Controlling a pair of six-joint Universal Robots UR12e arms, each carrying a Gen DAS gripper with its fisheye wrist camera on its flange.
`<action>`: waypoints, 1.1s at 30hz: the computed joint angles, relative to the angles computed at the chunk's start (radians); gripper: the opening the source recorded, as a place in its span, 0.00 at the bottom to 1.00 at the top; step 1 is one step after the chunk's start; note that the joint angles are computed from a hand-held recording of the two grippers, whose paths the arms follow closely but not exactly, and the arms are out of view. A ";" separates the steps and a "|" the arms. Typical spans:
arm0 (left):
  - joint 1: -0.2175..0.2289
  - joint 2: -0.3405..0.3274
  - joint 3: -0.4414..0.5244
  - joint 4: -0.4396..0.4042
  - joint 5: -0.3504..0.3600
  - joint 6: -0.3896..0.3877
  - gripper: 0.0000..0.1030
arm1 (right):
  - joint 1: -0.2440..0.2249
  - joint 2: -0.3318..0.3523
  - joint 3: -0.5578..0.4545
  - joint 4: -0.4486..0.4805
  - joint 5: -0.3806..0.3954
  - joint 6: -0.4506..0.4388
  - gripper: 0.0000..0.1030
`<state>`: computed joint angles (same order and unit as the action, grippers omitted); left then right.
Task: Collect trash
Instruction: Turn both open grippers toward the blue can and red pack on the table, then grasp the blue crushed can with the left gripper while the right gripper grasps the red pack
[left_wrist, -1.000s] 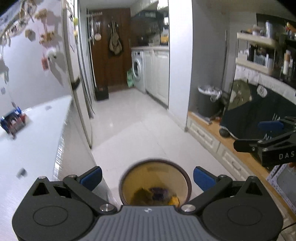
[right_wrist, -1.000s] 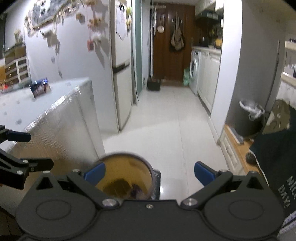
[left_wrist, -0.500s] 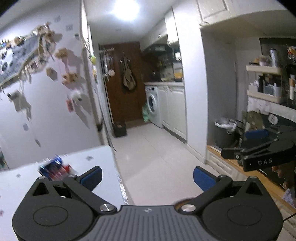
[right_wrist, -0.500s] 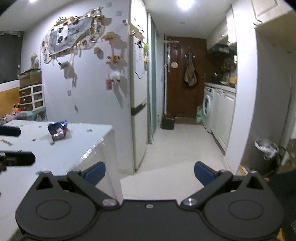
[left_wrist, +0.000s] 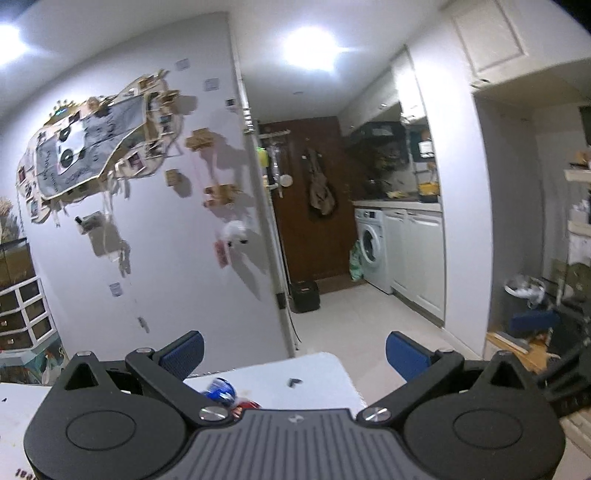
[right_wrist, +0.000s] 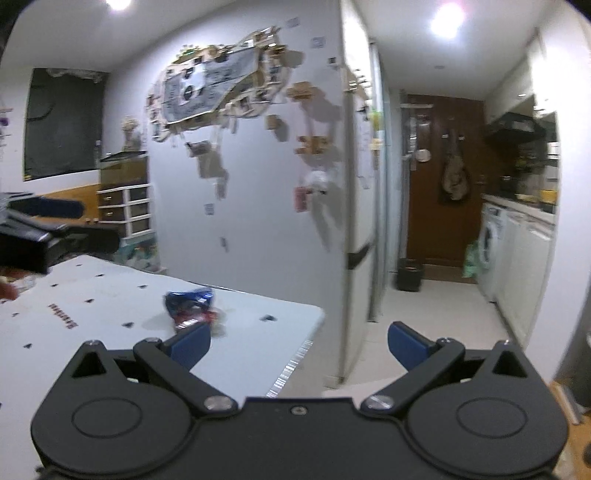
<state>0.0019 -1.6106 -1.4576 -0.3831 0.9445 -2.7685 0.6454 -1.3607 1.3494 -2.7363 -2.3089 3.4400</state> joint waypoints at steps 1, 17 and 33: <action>0.002 -0.023 0.020 0.010 0.004 -0.021 1.00 | -0.009 0.014 -0.020 0.004 0.026 0.000 1.00; 0.005 -0.279 0.210 0.050 0.074 -0.202 1.00 | -0.096 0.206 -0.252 0.041 0.261 -0.074 1.00; 0.016 -0.386 0.344 -0.085 0.016 0.087 0.96 | -0.116 0.440 -0.567 0.323 0.344 -0.142 1.00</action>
<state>0.0177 -1.9968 -1.1140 -0.4686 0.9609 -2.6817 0.5299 -0.9210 0.7826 -2.4130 -1.9654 3.2976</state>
